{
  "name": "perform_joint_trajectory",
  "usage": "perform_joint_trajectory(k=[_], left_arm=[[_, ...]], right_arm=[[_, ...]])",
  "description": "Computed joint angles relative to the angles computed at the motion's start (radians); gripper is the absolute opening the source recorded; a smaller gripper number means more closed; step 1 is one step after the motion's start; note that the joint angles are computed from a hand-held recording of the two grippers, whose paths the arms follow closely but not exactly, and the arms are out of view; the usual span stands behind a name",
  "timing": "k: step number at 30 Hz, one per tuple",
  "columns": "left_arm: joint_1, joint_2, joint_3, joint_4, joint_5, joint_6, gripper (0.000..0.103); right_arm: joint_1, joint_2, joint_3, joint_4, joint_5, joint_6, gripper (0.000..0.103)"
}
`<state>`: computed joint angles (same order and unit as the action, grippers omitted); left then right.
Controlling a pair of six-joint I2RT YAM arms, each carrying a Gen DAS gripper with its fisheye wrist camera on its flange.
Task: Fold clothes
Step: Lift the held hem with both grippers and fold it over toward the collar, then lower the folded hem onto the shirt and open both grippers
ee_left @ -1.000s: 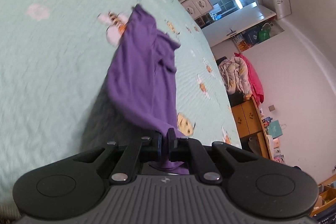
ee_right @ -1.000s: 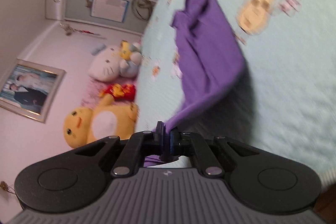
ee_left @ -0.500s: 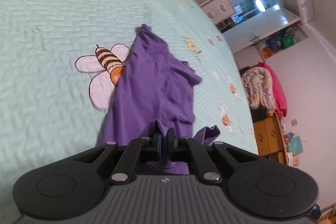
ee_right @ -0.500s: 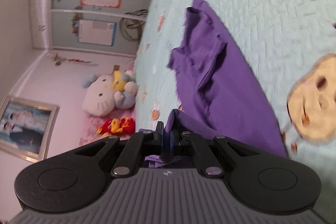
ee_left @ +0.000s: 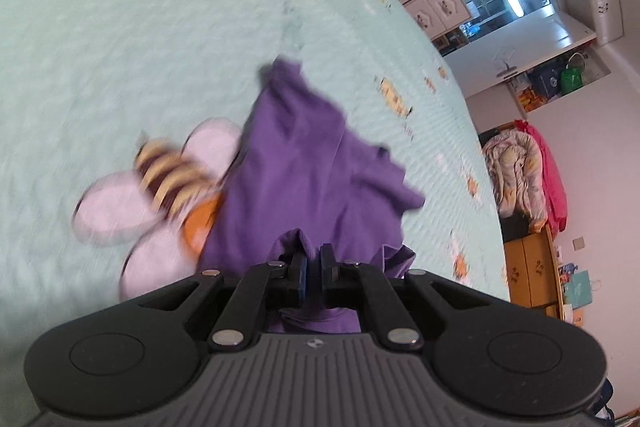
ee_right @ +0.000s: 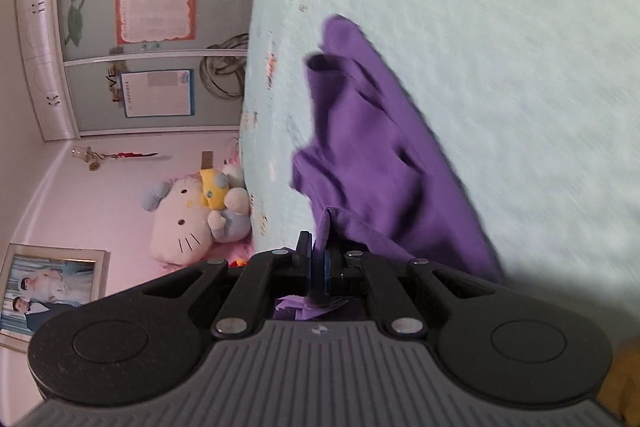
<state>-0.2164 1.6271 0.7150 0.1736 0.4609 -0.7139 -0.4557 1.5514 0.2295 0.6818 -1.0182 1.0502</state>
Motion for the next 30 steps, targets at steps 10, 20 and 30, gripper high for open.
perform_joint_trajectory(k=[10,20,30], left_arm=[[-0.015,0.401,0.597,-0.212,-0.092,0.054,0.004],[0.053,0.598,0.799,-0.315,0.001,-0.007,0.016],[-0.009,0.299,0.474,-0.085,-0.266,0.225,0.056]], right_arm=[[0.144,0.360,0.487,0.047,0.150,0.155,0.004],[0.102,0.688,0.621,0.327,0.213,0.408,0.058],[0.244,0.290,0.488,-0.139,0.303,-0.434,0.061]])
